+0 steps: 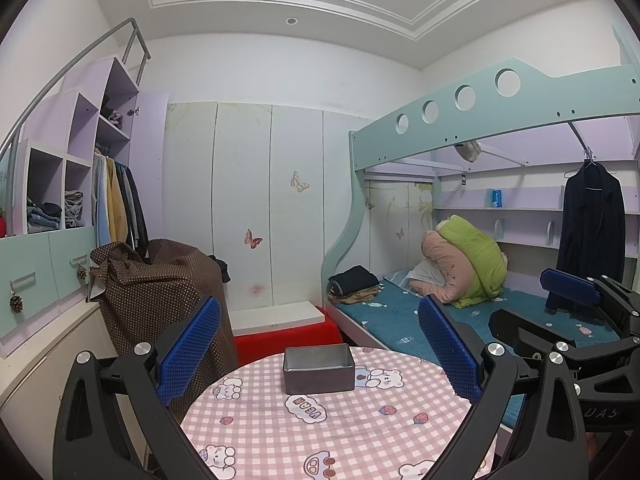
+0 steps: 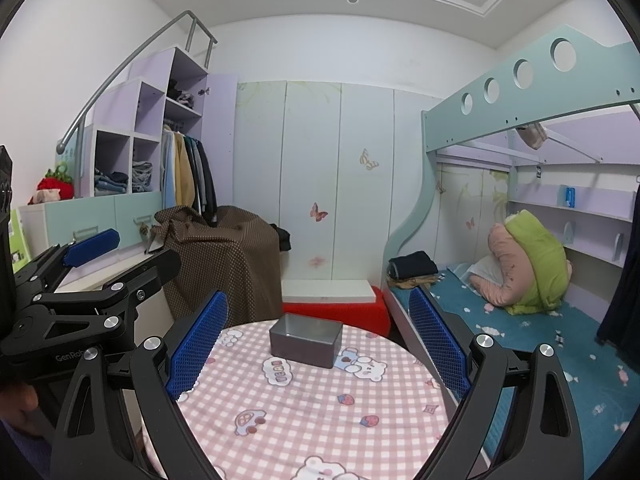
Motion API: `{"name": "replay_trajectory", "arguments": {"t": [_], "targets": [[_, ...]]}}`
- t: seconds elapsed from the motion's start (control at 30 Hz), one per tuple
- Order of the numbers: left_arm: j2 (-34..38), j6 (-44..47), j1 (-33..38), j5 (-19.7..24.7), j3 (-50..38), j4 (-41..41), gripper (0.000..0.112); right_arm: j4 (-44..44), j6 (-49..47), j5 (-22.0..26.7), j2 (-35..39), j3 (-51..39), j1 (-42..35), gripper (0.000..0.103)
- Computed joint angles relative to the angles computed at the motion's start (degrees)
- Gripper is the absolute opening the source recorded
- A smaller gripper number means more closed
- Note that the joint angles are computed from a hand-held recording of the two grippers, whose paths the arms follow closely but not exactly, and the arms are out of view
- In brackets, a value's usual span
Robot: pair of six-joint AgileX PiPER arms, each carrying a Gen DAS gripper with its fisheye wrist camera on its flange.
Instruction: Organize jewelry
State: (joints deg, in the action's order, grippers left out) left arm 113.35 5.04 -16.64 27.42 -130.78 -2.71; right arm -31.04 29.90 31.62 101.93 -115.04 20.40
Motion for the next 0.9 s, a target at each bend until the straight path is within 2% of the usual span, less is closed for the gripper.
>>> {"name": "replay_trajectory", "arguments": {"t": [0.9], "targets": [[0.78,0.65,0.27,1.13,-1.61,-0.42,0.096,0.11,0.02,0.06,-0.06,0.17,-0.06,0.089]]}}
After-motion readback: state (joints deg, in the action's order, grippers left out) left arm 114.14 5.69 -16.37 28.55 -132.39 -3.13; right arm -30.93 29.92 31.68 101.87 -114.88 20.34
